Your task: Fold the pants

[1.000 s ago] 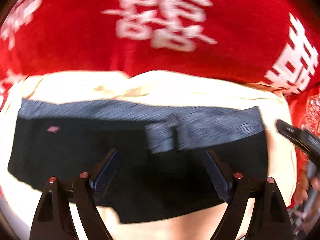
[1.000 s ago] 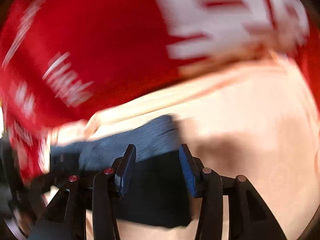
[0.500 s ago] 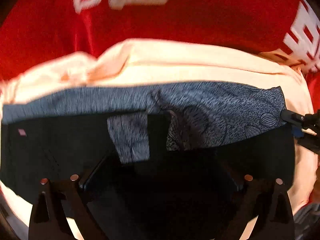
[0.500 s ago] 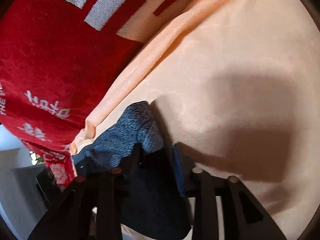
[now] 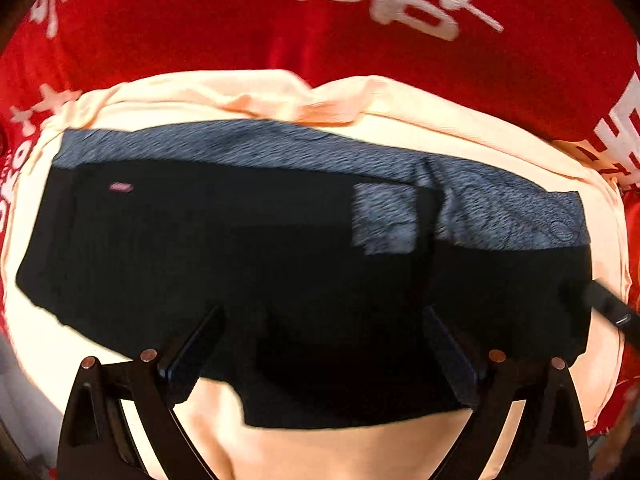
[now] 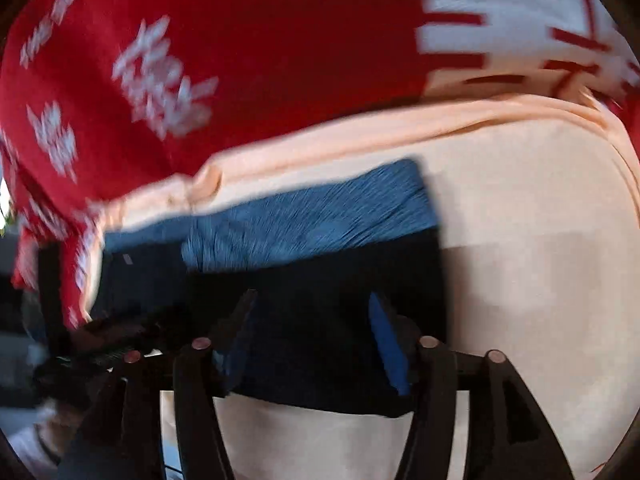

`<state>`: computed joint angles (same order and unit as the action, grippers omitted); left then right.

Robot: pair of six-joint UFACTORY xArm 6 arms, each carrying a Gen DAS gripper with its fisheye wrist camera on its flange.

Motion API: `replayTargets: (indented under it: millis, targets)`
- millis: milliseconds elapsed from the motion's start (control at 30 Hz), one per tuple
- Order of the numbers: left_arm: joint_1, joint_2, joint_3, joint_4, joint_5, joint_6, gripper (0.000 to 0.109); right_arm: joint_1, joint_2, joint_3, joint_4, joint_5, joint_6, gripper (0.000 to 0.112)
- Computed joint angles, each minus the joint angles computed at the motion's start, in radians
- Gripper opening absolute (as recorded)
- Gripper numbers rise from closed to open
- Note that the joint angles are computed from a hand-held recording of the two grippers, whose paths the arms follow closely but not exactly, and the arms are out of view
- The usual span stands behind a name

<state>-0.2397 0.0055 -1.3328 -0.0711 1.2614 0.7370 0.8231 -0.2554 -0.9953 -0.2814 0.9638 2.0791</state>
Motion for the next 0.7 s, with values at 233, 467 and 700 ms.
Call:
replayTargets:
  millis: [233, 467, 700]
  targets:
    - [0.098, -0.018, -0.017, 0.020, 0.004, 0.102, 0.099, -0.007, 0.184, -0.198, 0.107, 0.146, -0.156, 0.080]
    - [0.170, 0.025, -0.072, 0.028, 0.035, 0.113, 0.099, -0.020, 0.246, -0.307, 0.089, 0.154, -0.152, 0.081]
    - [0.223, 0.085, -0.137, 0.037, 0.023, 0.110, 0.099, -0.049, 0.387, -0.428, 0.115, 0.035, -0.239, 0.080]
